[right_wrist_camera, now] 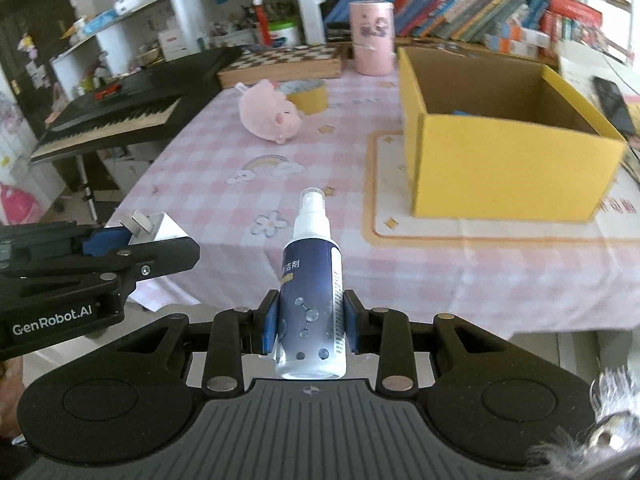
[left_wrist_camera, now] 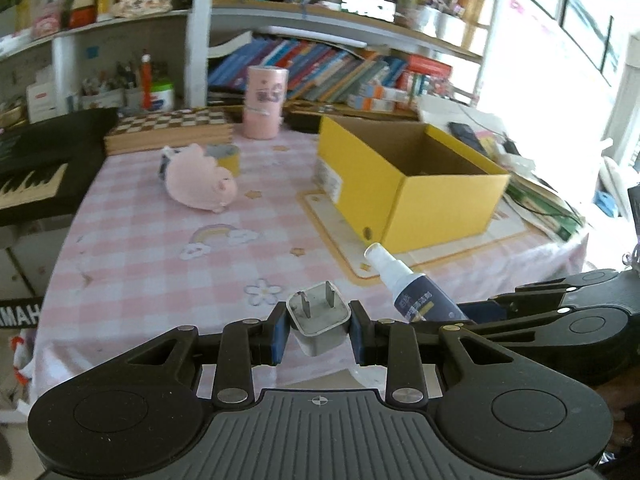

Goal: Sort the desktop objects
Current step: 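Lift the spray bottle with the right gripper while the left gripper lifts the white plug, then carry the spray bottle and white plug over the yellow box with both grippers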

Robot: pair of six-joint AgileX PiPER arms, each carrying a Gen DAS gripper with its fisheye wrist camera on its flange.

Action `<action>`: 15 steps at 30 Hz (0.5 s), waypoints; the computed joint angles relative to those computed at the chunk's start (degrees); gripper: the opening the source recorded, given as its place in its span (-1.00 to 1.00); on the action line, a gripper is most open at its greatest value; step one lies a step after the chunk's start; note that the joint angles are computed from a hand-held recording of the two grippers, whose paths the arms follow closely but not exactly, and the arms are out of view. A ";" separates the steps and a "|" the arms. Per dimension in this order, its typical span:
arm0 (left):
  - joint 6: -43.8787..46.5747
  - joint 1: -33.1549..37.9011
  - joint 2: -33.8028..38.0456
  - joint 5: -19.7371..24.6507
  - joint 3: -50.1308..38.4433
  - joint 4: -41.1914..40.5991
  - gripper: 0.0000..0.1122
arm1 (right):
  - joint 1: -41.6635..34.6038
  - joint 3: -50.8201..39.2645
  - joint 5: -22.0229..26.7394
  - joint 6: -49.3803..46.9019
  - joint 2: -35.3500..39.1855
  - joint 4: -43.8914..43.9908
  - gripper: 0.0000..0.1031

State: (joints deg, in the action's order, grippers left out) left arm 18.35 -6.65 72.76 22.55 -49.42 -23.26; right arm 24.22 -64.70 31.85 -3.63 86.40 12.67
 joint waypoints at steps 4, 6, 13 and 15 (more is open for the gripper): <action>3.26 -1.19 0.76 0.21 -0.61 -2.73 -0.48 | -0.64 2.15 -0.12 4.50 -2.10 -3.11 -0.41; 5.50 -1.67 1.38 0.33 -0.96 -4.64 -0.48 | -0.97 3.06 -0.04 6.23 -3.04 -4.57 -0.41; 11.07 -4.98 3.81 0.54 -2.84 -8.89 -0.48 | -2.86 6.51 0.14 11.69 -6.69 -8.74 -0.42; 12.47 -6.02 4.69 0.89 -3.65 -9.81 -0.48 | -4.00 7.66 0.17 12.65 -7.84 -9.23 -0.42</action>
State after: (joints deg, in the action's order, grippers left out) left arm 30.82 -12.67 77.45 23.43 -53.07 -33.08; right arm 20.22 -57.04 32.03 9.02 78.56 3.43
